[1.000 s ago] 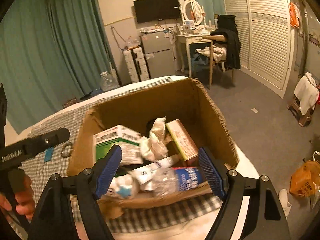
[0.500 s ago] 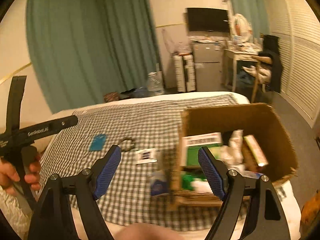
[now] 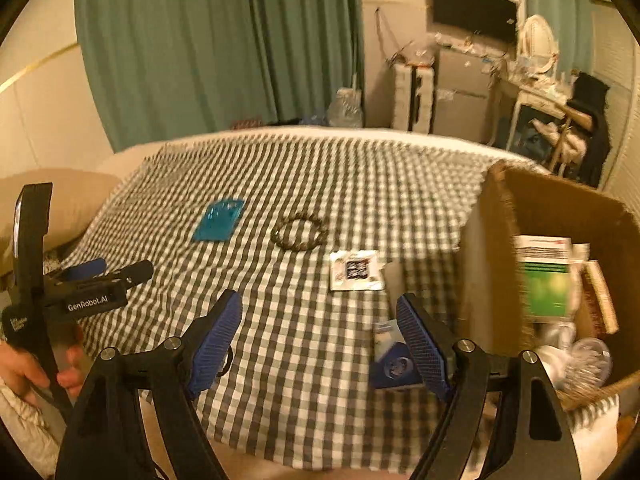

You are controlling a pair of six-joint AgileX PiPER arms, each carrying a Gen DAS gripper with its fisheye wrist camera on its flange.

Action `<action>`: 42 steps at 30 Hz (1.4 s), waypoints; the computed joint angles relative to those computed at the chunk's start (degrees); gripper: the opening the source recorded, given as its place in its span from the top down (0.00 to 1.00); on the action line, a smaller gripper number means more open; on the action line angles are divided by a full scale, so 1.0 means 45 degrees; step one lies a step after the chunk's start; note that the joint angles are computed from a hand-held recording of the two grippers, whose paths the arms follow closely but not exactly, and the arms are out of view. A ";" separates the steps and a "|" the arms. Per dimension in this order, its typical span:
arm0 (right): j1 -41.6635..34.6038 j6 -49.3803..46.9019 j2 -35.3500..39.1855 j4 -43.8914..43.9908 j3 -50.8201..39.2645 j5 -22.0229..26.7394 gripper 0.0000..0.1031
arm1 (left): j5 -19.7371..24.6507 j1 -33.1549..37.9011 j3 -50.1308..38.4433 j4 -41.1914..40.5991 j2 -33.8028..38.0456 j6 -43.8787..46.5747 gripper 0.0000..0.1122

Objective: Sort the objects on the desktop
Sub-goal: 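Grasp the blue blister pack with the left tool while the right tool grasps the white snack packet, then lift the blister pack and snack packet and carry them to the cardboard box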

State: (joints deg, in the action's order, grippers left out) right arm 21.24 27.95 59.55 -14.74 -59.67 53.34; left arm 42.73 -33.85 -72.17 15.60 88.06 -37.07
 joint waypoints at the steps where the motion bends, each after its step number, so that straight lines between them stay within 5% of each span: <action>1: -0.0469 -0.0417 0.0409 0.0448 0.0001 -0.0360 0.23 | -0.0155 0.0151 -0.0062 -0.0194 0.0245 0.0189 0.08; 10: -0.2831 -0.2474 0.4521 0.2555 -0.0928 -0.2341 0.23 | -0.0917 0.1106 -0.2444 -0.0917 0.3431 0.1230 0.08; 19: -0.4065 -0.4528 0.7152 0.3707 -0.1396 -0.3049 0.25 | 0.0024 0.2191 -0.7083 -0.2855 0.7587 0.2635 0.08; 24: -0.3865 -0.4950 0.7741 0.3337 -0.1578 -0.3361 0.24 | 0.0264 0.2011 -0.8628 -0.2019 0.8676 0.2622 0.08; 25: -0.3923 -0.5014 0.7744 0.3415 -0.1594 -0.3353 0.30 | 0.0216 0.2002 -0.8663 -0.2007 0.8697 0.2671 0.11; 26: -0.3981 -0.4883 0.7688 0.3310 -0.1513 -0.3433 0.48 | -0.0016 0.1982 -0.8442 -0.1927 0.8581 0.2634 0.17; 27: -0.4162 -0.4954 0.7589 0.3455 -0.1408 -0.3516 0.55 | -0.0354 0.1925 -0.8044 -0.1688 0.8362 0.2551 0.36; 28: -0.4408 -0.5424 0.7572 0.4110 -0.1372 -0.3535 0.57 | -0.0526 0.1879 -0.7732 -0.1465 0.8178 0.2500 0.38; 42: -0.4635 -0.6182 0.6113 0.5926 -0.0828 -0.2861 0.72 | -0.1501 0.1819 -0.2949 -0.2379 0.4451 0.2843 0.38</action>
State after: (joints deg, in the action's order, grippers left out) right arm 0.38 0.13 87.06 11.92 -63.39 40.47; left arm 35.98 -25.66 -85.44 4.90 108.09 -24.28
